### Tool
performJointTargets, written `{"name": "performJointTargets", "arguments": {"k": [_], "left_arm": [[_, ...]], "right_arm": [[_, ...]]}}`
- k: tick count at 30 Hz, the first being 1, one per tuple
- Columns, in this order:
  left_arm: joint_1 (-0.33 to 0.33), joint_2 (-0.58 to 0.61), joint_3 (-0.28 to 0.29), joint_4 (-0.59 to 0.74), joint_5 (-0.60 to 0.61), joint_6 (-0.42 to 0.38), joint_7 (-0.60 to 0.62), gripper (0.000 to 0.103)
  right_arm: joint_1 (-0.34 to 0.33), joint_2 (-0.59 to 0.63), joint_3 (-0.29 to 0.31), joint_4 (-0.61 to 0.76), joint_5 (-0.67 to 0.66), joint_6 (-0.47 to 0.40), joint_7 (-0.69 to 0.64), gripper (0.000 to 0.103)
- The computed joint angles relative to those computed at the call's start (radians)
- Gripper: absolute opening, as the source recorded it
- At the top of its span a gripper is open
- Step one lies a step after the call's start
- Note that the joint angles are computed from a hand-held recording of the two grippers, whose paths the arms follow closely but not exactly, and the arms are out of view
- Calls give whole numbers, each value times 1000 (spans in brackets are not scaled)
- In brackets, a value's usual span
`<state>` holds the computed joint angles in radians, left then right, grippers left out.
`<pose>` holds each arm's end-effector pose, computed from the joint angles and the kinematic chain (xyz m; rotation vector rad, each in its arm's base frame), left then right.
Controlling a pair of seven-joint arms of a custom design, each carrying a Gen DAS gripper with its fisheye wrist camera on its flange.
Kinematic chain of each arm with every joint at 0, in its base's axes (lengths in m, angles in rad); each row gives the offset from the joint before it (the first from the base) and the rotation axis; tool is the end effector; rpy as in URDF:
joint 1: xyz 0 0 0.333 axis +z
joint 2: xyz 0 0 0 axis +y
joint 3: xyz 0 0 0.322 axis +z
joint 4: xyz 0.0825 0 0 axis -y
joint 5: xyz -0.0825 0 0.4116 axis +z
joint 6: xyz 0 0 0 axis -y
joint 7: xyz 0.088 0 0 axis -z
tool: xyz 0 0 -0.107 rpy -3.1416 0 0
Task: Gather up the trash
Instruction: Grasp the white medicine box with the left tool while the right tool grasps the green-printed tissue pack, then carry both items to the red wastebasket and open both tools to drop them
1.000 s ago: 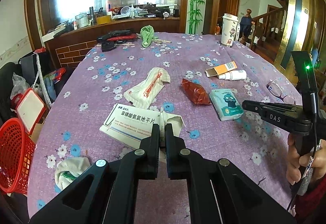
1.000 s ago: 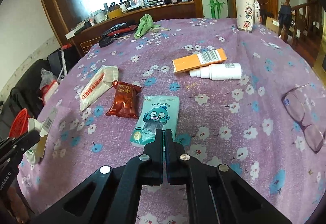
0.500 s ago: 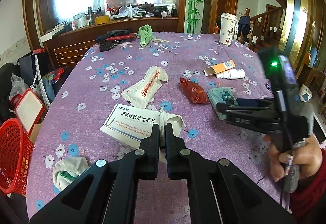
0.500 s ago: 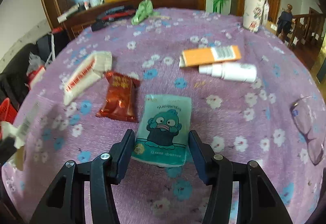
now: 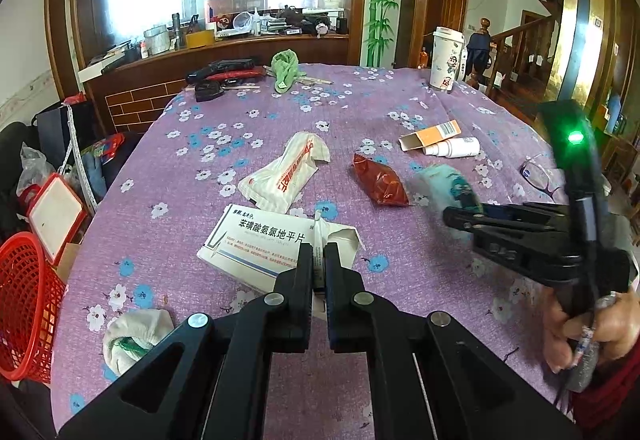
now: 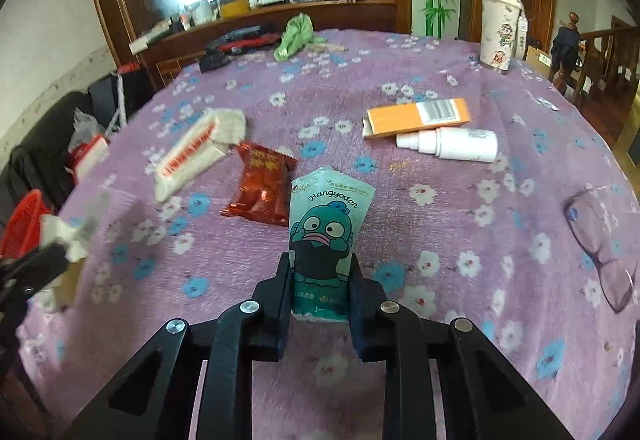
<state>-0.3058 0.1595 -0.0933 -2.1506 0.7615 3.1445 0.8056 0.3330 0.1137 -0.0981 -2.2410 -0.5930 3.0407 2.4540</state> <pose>0.5430 -0.2933 0.3981 -1.4112 2.1026 -0.9476 0.5683 0.1810 0.3749 -1.7096 1.8403 -0.5329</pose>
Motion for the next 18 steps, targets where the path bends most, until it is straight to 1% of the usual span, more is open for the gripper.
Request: {"name": "performJointTargets", "arguments": {"k": [2, 4, 6, 8, 10, 12, 14, 16, 18], "left_arm": [[-2, -3, 1, -4, 3, 7, -2, 5], [-4, -10, 3, -9, 8, 13, -5, 5], [-2, -21, 4, -18, 10, 20, -6, 5], [-9, -31, 14, -23, 30, 27, -28, 5], [-12, -43, 22, -29, 54, 33, -52, 5], [-15, -60, 35, -37, 101, 41, -97, 5], [-17, -79, 50, -42, 183, 48, -175, 5], [-8, -98, 61, -42, 283, 56, -275, 5], [13, -116, 61, -42, 364, 61, -357, 5]], "right_arm": [[7, -37, -10, -31, -48, 29, 46, 25], [-3, -76, -1, -59, -114, 45, 103, 25], [-24, -105, 21, -78, -149, 63, 136, 25], [-47, -128, 47, -94, -162, 78, 146, 25], [-73, -141, 75, -101, -197, 91, 186, 25], [-93, -147, 101, -106, -188, 96, 180, 25], [-119, -150, 130, -104, -209, 94, 206, 25], [-127, -153, 152, -109, -143, 98, 157, 25], [-133, -156, 174, -112, -76, 100, 103, 25]]}}
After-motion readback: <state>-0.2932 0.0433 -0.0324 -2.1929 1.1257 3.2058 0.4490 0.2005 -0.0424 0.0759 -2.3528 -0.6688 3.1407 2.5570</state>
